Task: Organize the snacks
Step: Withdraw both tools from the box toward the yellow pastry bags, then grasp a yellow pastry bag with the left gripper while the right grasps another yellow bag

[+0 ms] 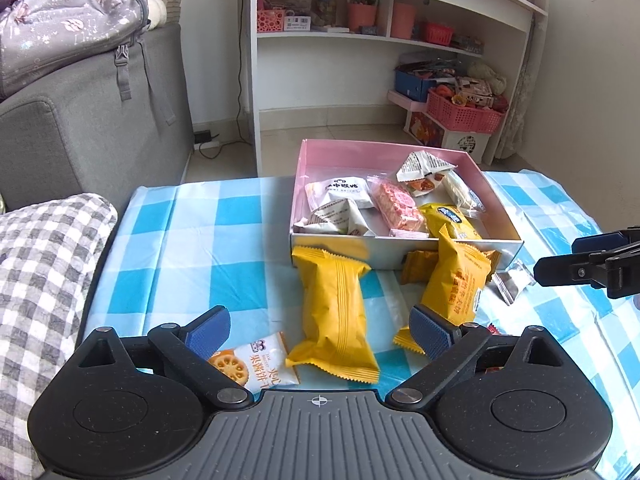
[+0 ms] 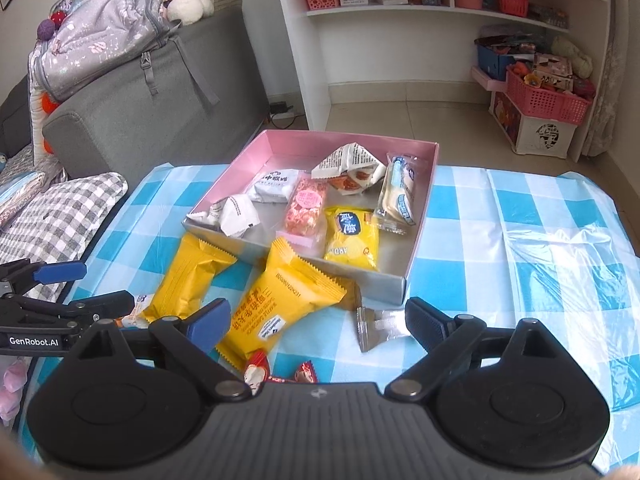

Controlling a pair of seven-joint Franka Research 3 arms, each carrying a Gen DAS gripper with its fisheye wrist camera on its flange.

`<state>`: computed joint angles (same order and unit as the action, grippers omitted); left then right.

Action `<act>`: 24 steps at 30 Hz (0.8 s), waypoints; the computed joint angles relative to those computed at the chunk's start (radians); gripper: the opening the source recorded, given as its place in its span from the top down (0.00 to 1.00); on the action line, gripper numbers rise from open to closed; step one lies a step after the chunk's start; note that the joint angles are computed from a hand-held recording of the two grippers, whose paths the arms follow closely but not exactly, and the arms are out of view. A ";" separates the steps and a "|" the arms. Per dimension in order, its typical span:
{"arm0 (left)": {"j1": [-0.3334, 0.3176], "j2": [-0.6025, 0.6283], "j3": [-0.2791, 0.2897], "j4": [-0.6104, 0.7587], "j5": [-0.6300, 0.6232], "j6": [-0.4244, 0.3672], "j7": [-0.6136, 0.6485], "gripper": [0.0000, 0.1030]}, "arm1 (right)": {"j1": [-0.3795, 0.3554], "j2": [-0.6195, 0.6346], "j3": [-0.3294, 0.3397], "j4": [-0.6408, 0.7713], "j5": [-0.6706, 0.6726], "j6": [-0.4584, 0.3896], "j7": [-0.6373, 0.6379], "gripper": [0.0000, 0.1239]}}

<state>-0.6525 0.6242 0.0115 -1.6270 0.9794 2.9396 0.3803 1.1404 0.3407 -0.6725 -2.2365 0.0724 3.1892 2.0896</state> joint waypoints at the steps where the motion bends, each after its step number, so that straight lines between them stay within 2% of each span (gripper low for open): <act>1: -0.015 -0.003 0.022 -0.010 0.025 0.011 -0.026 0.05 | -0.006 -0.004 0.011 -0.008 0.001 0.010 -0.003 0.25; 4: -0.036 -0.005 0.060 -0.032 0.083 0.038 -0.103 0.05 | 0.018 0.005 -0.001 -0.022 0.025 0.029 -0.019 0.24; 7: -0.040 -0.001 0.074 -0.044 0.113 0.046 -0.170 0.05 | 0.053 0.024 -0.021 -0.035 0.076 0.056 -0.027 0.24; 10: -0.062 0.011 0.103 -0.040 0.183 0.044 -0.274 0.05 | 0.039 0.039 0.007 -0.041 0.131 0.076 -0.035 0.23; 15: -0.040 0.043 0.070 -0.008 0.220 0.011 -0.316 0.05 | 0.043 0.082 0.016 -0.006 0.226 0.045 -0.040 0.23; 21: -0.038 0.099 0.055 0.071 0.221 -0.014 -0.343 0.08 | -0.060 0.108 0.135 0.042 0.311 0.076 -0.042 0.24; 24: -0.034 0.137 0.041 0.120 0.192 -0.023 -0.321 0.16 | -0.146 0.127 0.227 0.079 0.364 0.089 -0.035 0.26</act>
<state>-0.6862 0.7608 0.0529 -1.5069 1.1714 2.9168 0.0588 0.9944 0.4678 -0.4457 -2.1574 0.4369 3.2787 2.0545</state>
